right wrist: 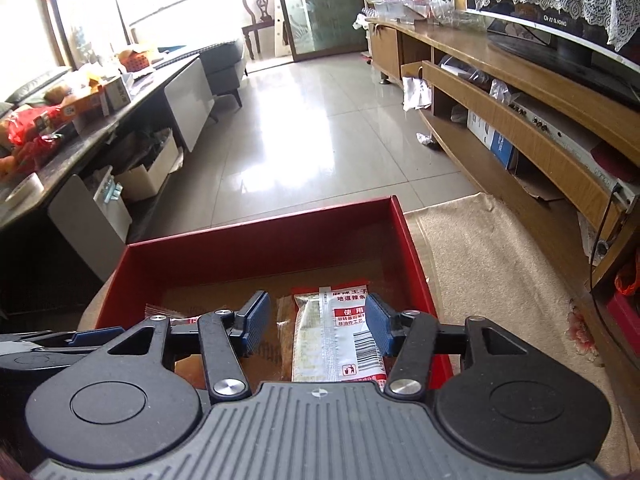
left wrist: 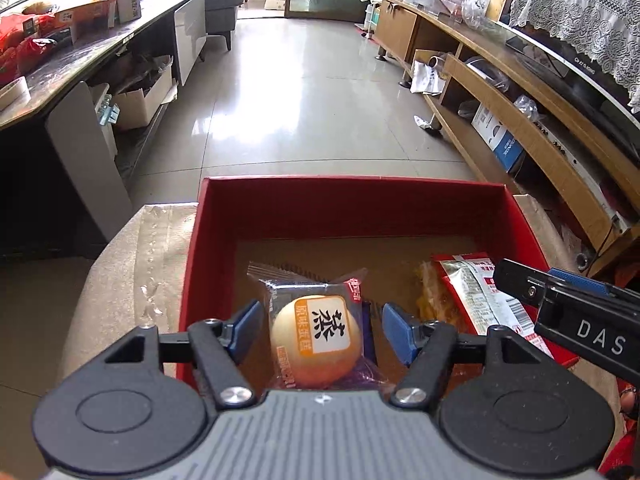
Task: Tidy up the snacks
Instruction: 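Lower both packets into the red box and open both tools, then grasp the gold packet with left tool while right tool grasps the white noodle-snack bag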
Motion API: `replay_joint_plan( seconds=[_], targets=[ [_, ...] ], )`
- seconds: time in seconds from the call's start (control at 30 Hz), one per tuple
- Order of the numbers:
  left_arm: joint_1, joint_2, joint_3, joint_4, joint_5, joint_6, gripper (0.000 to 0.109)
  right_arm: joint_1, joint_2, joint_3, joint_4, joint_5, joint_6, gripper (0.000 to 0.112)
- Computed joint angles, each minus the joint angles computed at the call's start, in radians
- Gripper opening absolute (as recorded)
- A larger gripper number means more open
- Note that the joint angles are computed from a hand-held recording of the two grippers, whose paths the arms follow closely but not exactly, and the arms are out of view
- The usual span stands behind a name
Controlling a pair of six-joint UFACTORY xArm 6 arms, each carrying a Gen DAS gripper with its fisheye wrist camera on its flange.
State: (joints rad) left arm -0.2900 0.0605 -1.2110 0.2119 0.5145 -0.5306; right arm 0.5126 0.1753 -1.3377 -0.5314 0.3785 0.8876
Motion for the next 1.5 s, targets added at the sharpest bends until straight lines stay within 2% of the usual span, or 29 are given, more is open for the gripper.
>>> replay_joint_plan(
  seconds=[0.47,0.83,0.97,1.17,1.37,1.5],
  targets=[
    [0.008,-0.219,0.209,-0.112,0.006,0.104,0.063,0.052,-0.127,0.093,-0.088,0.076,0.062,0.064],
    [0.037,-0.351,0.366,-0.157,0.06,0.109,0.063,0.109,-0.179,0.161,-0.058,0.098,0.041,0.064],
    [0.048,-0.348,0.39,-0.211,0.082,0.127,0.063,0.133,-0.2,0.192,-0.022,0.096,0.032,0.066],
    [0.063,-0.334,0.413,-0.366,0.108,0.172,0.063,0.163,-0.233,0.238,0.002,0.105,0.021,0.067],
    [0.054,-0.286,0.403,-0.366,0.084,0.126,0.062,0.172,-0.25,0.262,0.025,0.116,0.001,0.068],
    [0.023,-0.284,0.402,-0.246,0.077,0.05,0.057,0.16,-0.264,0.278,0.04,0.141,0.0,0.069]
  ],
)
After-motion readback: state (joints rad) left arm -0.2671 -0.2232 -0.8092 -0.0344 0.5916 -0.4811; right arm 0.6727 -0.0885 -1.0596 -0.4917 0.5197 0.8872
